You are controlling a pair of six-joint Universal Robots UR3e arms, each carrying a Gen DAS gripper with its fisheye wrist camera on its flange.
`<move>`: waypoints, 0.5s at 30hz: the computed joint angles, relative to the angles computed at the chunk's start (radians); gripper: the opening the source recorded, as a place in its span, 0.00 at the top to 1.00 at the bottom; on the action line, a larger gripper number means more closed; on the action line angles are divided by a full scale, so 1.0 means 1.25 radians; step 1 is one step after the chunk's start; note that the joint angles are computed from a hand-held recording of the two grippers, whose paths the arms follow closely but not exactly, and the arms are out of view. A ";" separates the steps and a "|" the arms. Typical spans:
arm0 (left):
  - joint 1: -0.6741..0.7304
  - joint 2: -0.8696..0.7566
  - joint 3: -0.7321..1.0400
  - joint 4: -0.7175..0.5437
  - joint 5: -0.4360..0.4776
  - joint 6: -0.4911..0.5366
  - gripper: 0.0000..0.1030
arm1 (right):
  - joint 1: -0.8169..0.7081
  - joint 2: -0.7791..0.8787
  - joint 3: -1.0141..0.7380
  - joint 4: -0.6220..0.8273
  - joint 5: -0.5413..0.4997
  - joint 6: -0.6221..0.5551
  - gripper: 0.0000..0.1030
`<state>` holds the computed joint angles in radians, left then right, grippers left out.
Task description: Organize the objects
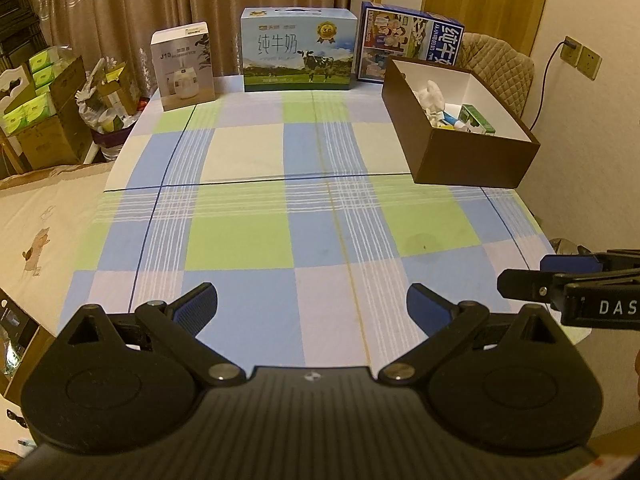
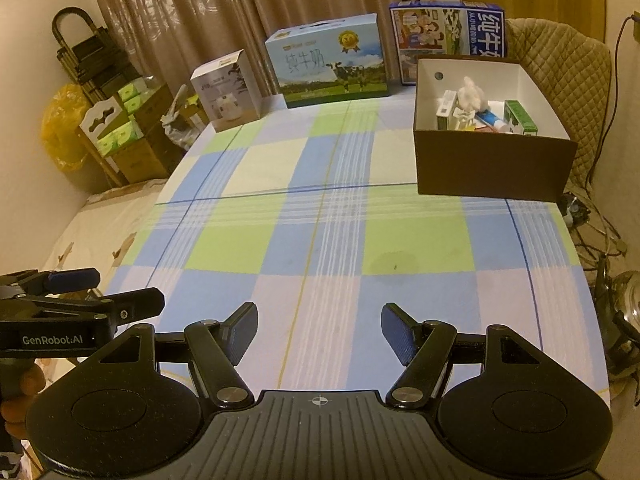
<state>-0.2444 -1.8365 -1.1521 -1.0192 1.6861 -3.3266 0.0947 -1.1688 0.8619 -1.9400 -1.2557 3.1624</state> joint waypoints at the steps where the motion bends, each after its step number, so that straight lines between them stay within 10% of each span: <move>1: 0.000 0.003 -0.003 0.001 0.001 0.000 0.03 | 0.002 -0.002 0.004 -0.002 -0.001 0.002 0.36; 15: 0.000 0.017 -0.021 0.009 0.002 0.001 0.03 | 0.007 -0.009 0.016 -0.008 -0.005 0.005 0.36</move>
